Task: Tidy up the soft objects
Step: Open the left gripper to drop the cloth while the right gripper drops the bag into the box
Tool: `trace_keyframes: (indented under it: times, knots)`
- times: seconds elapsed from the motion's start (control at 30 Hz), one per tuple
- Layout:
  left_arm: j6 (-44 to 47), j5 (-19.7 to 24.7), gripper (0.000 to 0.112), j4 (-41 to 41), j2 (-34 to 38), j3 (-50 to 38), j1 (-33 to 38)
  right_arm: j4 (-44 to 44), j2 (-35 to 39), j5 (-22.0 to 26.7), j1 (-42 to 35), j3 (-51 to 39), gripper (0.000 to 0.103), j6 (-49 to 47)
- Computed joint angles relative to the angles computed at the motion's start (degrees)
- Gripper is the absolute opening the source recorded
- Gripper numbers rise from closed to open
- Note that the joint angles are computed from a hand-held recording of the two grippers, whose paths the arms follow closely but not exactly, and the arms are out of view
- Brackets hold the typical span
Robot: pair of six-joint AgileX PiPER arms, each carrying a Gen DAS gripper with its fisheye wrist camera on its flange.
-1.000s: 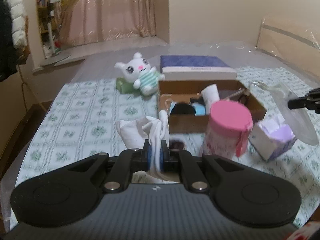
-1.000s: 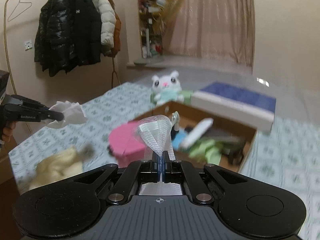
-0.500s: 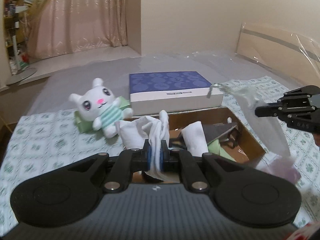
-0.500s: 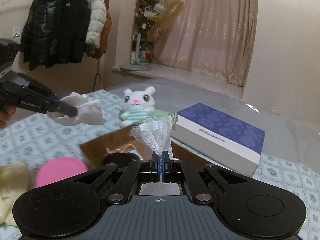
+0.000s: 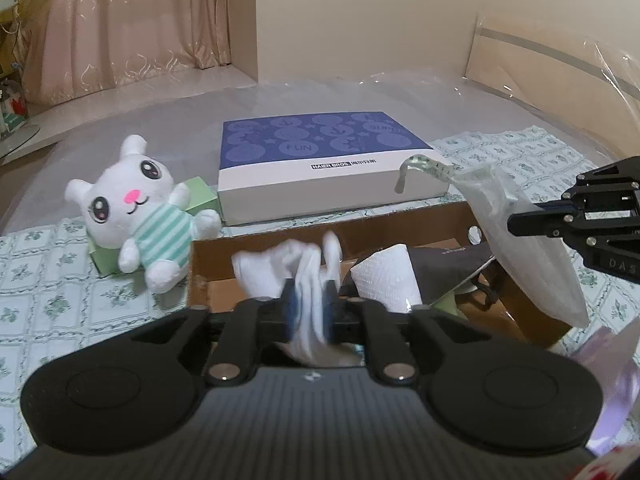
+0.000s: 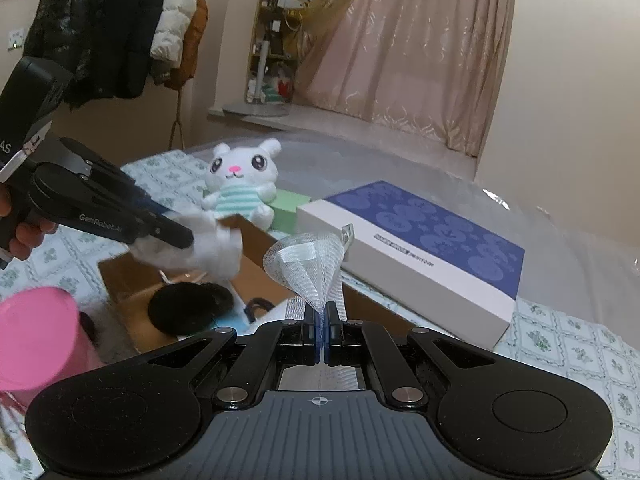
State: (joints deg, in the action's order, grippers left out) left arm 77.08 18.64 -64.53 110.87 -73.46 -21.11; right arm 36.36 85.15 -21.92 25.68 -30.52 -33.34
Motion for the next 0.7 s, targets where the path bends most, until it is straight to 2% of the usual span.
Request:
trace_keyframes:
  times: [0.03,0.2,0.3,0.37,0.4,0.43,0.47,0.5,0.53,0.57,0.63,0.7]
  knots:
    - [-1.8,-1.0,0.048,1.8,0.8,-0.5,-0.5,0.9,0.8,-0.4,0.2,-0.2,0.002,-0.9]
    - [-0.2,-2.6,0.048,1.3,1.4,0.8,-0.5,1.1,3.3,-2.5,0.2,-0.3,0.002,-0.7]
    - [0.0,-1.6,0.048,0.3,0.5,1.9,1.0,4.4,4.7,-4.4,0.7,-0.6,0.002,-2.8]
    - [0.7,-0.2,0.048,-1.1,-0.1,2.6,2.4,4.3,5.4,-3.4,-0.2,-1.4,0.003,-1.4]
    - [1.4,0.1,0.048,-1.9,-0.8,3.4,3.0,3.7,5.7,-1.2,-1.1,-2.2,0.007,-0.1]
    - [2.0,0.3,0.048,-2.6,-1.4,4.2,3.5,2.1,5.8,1.2,-2.2,-2.8,0.029,2.1]
    - [2.3,0.5,0.048,-2.9,-2.2,4.9,3.8,-0.1,5.8,1.8,-2.6,-2.6,0.06,5.1]
    - [3.0,0.9,0.048,-3.5,-3.0,5.9,4.4,-0.4,5.8,0.1,-2.0,-1.7,0.073,6.6]
    - [2.8,1.1,0.048,-3.4,-3.8,6.7,4.7,-0.3,5.6,-2.4,-1.1,-0.4,0.077,7.8]
    - [1.9,1.2,0.048,-2.4,-4.5,7.3,5.0,1.3,5.2,-2.8,-0.7,0.0,0.077,7.1]
    - [0.7,1.5,0.048,-1.6,-6.3,9.1,5.7,8.3,4.3,-1.8,0.2,0.0,0.077,2.3]
    - [0.0,1.6,0.048,-0.9,-8.3,11.0,6.3,9.1,2.0,-0.4,0.0,1.3,0.077,3.1]
